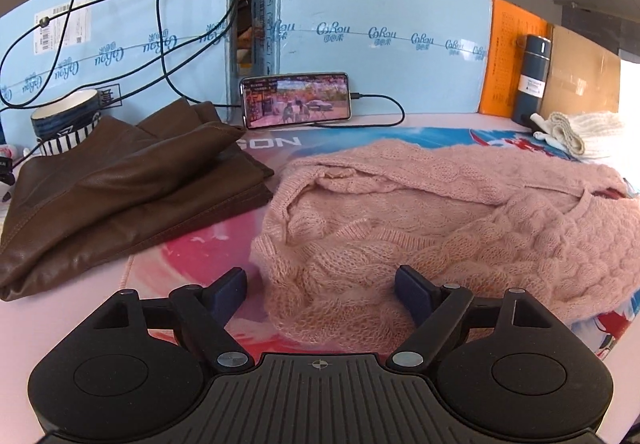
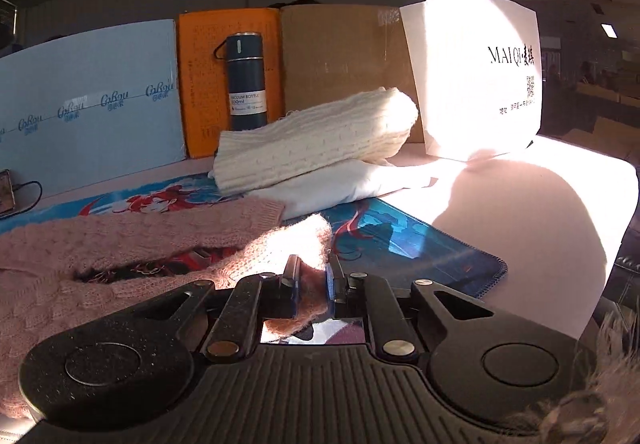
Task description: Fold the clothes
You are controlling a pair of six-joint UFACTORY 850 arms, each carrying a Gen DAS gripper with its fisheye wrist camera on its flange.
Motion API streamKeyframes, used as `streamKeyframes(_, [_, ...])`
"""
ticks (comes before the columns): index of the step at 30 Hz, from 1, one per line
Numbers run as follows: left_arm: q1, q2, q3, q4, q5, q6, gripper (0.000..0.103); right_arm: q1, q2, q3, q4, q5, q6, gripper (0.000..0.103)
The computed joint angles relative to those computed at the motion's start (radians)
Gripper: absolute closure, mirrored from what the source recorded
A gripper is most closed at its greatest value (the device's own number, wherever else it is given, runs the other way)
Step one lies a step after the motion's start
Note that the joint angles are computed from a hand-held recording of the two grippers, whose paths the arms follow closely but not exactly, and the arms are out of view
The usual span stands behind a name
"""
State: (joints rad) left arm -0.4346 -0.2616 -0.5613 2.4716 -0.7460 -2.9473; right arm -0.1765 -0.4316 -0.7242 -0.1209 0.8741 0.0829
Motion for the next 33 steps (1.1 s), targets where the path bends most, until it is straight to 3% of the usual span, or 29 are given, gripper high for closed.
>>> streamKeyframes(2, [-0.001,0.0,0.003,0.002,-0.01,0.002,0.018,0.016,-0.008,-0.002,0.067,-0.011,-0.067,0.087])
streamKeyframes(5, [-0.036,0.003,0.022,-0.048,-0.11,0.014,0.018,0.048,0.002,0.009,0.234,0.01,-0.136,0.047])
streamKeyframes(7, [-0.055,0.016,0.041,-0.009,-0.165,-0.009,0.017,0.051,0.017,0.029,0.257,0.071,-0.097,0.044])
streamKeyframes(10, [-0.056,0.04,0.063,0.127,-0.195,-0.062,0.012,0.035,0.044,0.043,0.085,0.09,0.078,0.037])
streamKeyframes(12, [-0.067,0.038,0.044,0.17,-0.128,-0.001,0.011,0.038,0.054,0.041,-0.095,0.085,0.214,0.036])
streamKeyframes(15, [-0.11,-0.003,-0.003,0.063,-0.043,0.199,0.01,0.063,0.035,0.01,-0.409,0.081,0.409,0.034])
streamKeyframes(18, [-0.113,-0.009,-0.002,0.048,-0.055,0.185,0.007,0.107,-0.006,-0.059,-0.699,0.069,0.607,0.034])
streamKeyframes(20, [-0.116,-0.011,-0.001,0.044,-0.065,0.184,0.007,0.159,-0.021,-0.102,-0.789,0.026,0.699,0.034])
streamKeyframes(22, [-0.124,-0.008,0.008,0.035,-0.079,0.189,0.007,0.206,-0.029,-0.132,-0.814,-0.033,0.724,0.034])
streamKeyframes(25, [-0.118,0.002,0.022,0.052,-0.089,0.159,0.007,0.277,-0.026,-0.136,-0.736,-0.131,0.596,0.038])
streamKeyframes(26, [-0.117,0.004,0.026,0.058,-0.096,0.151,0.007,0.291,-0.027,-0.134,-0.724,-0.146,0.546,0.048])
streamKeyframes(27, [-0.115,0.006,0.029,0.062,-0.104,0.146,0.007,0.294,-0.023,-0.121,-0.707,-0.138,0.491,0.07])
streamKeyframes(28, [-0.116,0.006,0.031,0.066,-0.118,0.141,0.007,0.293,-0.022,-0.118,-0.727,-0.132,0.477,0.083])
streamKeyframes(29, [-0.116,0.007,0.034,0.069,-0.132,0.136,0.007,0.283,-0.022,-0.115,-0.758,-0.111,0.488,0.09])
streamKeyframes(33, [-0.111,0.011,0.038,0.081,-0.157,0.112,0.007,0.237,0.033,-0.035,-0.72,-0.007,0.439,0.091])
